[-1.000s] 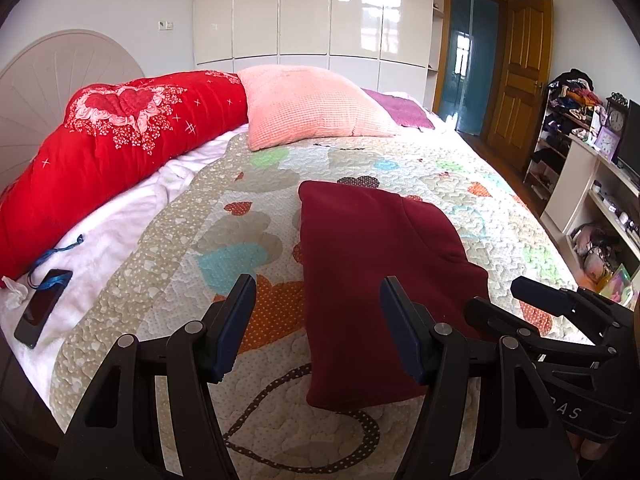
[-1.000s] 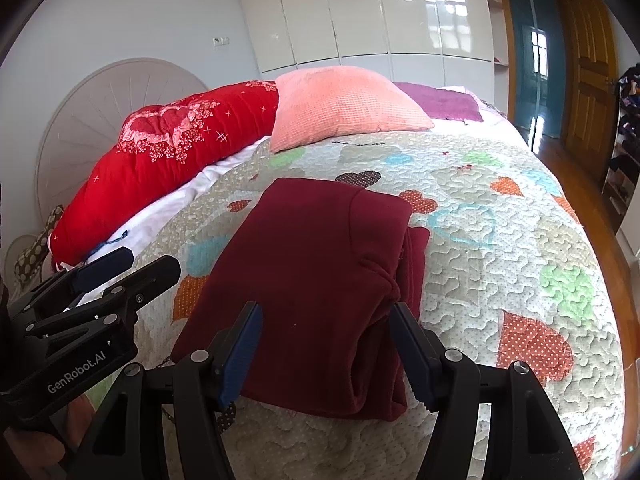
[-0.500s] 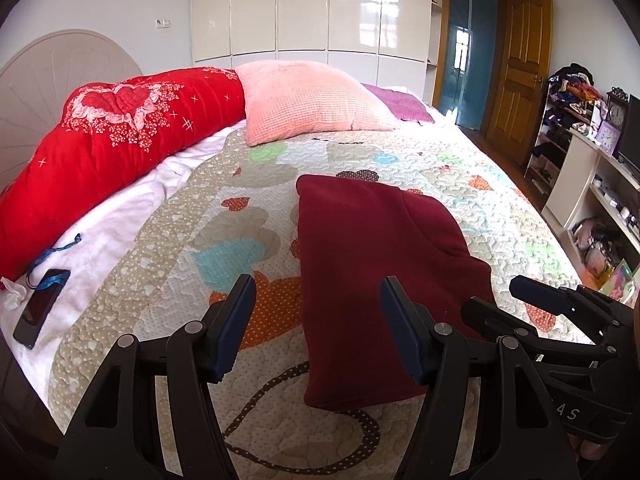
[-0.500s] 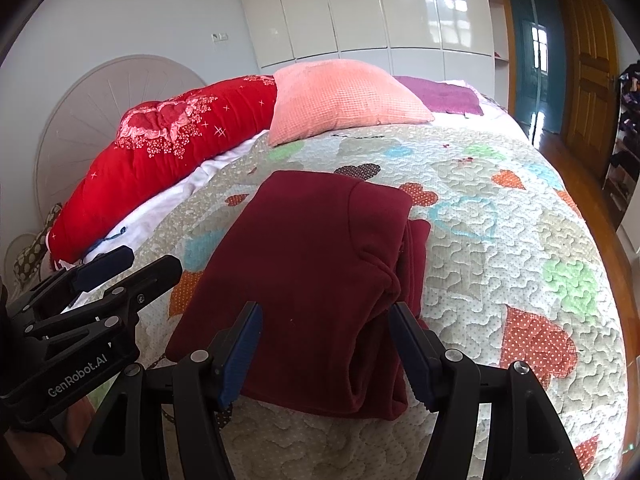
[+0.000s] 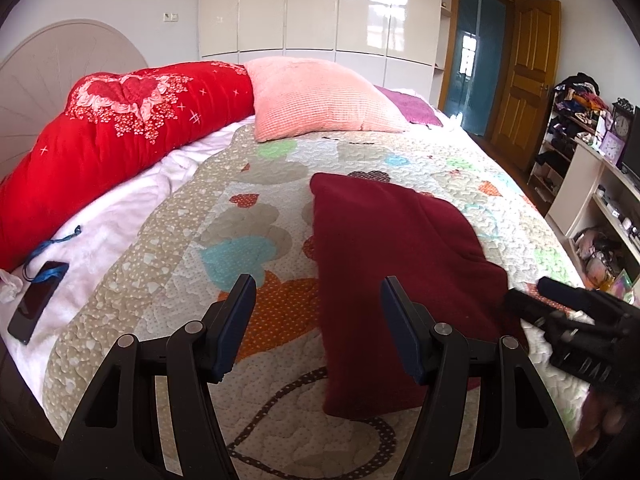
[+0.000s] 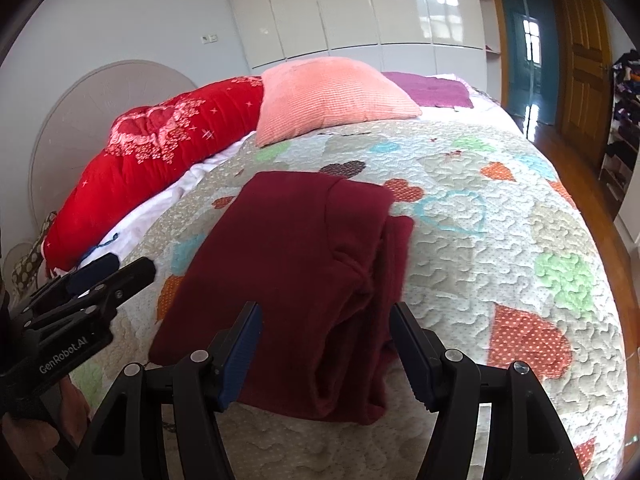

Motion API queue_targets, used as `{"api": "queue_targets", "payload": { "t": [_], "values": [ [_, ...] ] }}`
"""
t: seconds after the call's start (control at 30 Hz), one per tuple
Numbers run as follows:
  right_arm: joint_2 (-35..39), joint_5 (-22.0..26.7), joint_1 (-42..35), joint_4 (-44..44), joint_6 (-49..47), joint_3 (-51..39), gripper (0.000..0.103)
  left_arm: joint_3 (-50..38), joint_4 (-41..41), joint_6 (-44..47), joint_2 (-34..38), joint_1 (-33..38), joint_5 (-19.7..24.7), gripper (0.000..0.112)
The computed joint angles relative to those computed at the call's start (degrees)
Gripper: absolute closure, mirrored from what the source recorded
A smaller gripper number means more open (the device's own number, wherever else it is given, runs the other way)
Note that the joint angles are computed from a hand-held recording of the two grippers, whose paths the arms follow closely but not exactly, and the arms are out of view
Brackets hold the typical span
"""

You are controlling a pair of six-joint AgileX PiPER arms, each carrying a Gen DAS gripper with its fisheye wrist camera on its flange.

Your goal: Fold small clothes

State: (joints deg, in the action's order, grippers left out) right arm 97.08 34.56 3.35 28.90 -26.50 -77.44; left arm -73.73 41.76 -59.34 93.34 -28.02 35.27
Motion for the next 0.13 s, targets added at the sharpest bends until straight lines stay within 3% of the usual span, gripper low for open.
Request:
{"api": "queue_targets", "payload": {
  "t": [0.13],
  "values": [
    [1.2,1.16,-2.65,0.07,1.18,-1.37,0.039,0.25,-0.84,0.7,0.4,0.92,-0.24,0.048]
  ]
}}
